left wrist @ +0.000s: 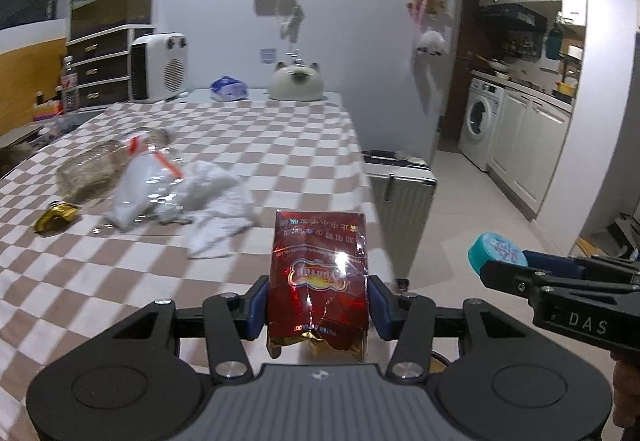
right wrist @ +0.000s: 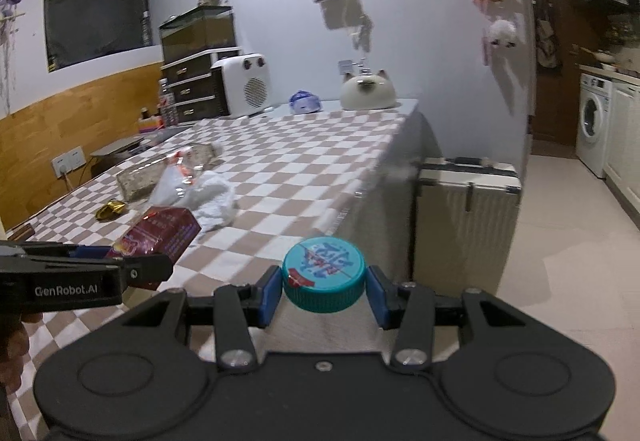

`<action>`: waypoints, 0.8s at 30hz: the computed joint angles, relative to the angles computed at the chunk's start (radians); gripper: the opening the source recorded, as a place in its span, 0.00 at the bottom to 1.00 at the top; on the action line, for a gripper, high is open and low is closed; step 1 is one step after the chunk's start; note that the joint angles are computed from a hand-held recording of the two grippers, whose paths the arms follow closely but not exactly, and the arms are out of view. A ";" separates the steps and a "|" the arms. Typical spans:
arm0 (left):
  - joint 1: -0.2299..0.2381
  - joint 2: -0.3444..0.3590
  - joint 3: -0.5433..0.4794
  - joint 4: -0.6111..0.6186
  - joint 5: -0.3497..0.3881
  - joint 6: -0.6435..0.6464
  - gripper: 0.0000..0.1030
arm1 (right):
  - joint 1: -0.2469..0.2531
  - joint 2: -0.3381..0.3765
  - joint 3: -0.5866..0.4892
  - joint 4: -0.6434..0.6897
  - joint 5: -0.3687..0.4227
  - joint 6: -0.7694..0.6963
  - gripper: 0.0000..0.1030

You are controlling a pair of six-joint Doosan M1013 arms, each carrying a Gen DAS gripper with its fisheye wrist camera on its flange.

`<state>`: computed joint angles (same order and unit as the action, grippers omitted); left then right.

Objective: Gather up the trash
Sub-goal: 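Lift the red packet and teal tin and carry them toward the trash bin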

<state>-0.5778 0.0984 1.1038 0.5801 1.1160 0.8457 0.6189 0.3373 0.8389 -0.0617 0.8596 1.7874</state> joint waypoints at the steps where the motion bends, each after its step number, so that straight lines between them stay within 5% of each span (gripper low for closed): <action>1: -0.009 0.005 -0.005 0.003 0.002 -0.001 0.50 | -0.005 -0.011 0.016 -0.007 -0.006 0.008 0.45; 13: -0.088 0.084 -0.064 -0.044 -0.009 0.021 0.50 | -0.070 -0.113 0.175 -0.065 -0.053 0.090 0.45; 24: -0.093 0.180 -0.113 -0.144 -0.025 0.048 0.50 | -0.141 -0.151 0.277 -0.075 -0.041 0.132 0.45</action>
<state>-0.6707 0.2782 0.9905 0.4363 1.0911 0.8942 0.4782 0.1867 1.1162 -0.1365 0.8186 1.9193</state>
